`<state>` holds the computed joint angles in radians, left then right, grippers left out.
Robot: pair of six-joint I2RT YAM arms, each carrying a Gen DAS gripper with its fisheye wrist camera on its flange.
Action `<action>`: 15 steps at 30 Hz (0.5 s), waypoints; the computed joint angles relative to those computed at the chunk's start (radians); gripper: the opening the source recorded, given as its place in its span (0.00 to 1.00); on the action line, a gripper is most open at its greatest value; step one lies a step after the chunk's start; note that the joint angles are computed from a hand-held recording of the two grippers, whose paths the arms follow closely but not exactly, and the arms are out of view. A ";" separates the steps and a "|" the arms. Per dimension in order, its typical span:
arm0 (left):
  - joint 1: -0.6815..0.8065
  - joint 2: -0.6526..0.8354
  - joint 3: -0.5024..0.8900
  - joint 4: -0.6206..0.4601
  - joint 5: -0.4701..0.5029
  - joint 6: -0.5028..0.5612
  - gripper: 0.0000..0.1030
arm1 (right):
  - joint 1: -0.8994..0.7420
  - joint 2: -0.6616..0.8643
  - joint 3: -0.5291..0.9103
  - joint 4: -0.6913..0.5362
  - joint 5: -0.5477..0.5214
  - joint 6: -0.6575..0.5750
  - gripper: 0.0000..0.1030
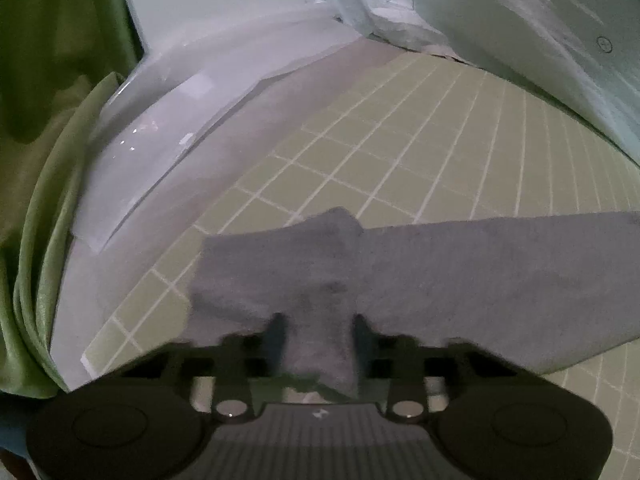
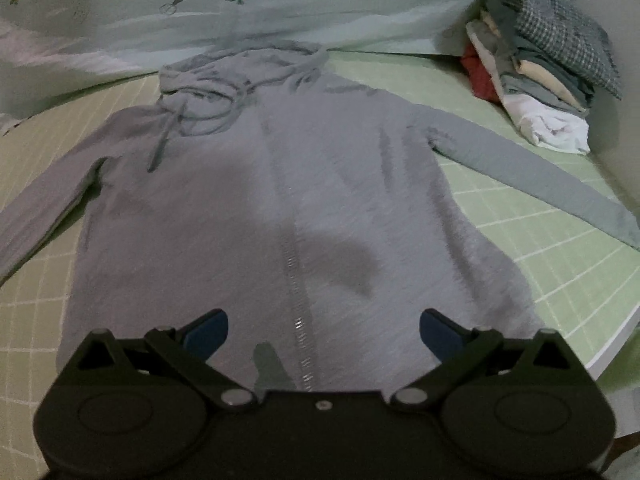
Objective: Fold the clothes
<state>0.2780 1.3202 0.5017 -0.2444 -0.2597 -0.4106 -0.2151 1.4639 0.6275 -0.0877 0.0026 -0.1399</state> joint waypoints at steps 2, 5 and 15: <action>-0.024 0.006 0.029 -0.023 0.011 -0.038 0.11 | -0.038 0.015 0.012 0.006 -0.026 -0.025 1.00; -0.118 0.007 0.082 -0.063 -0.011 -0.129 0.10 | -0.120 0.051 0.046 0.003 -0.081 -0.092 1.00; -0.671 0.307 0.492 -0.122 -0.152 -0.476 0.10 | -0.420 0.320 0.392 -0.069 -0.251 -0.219 1.00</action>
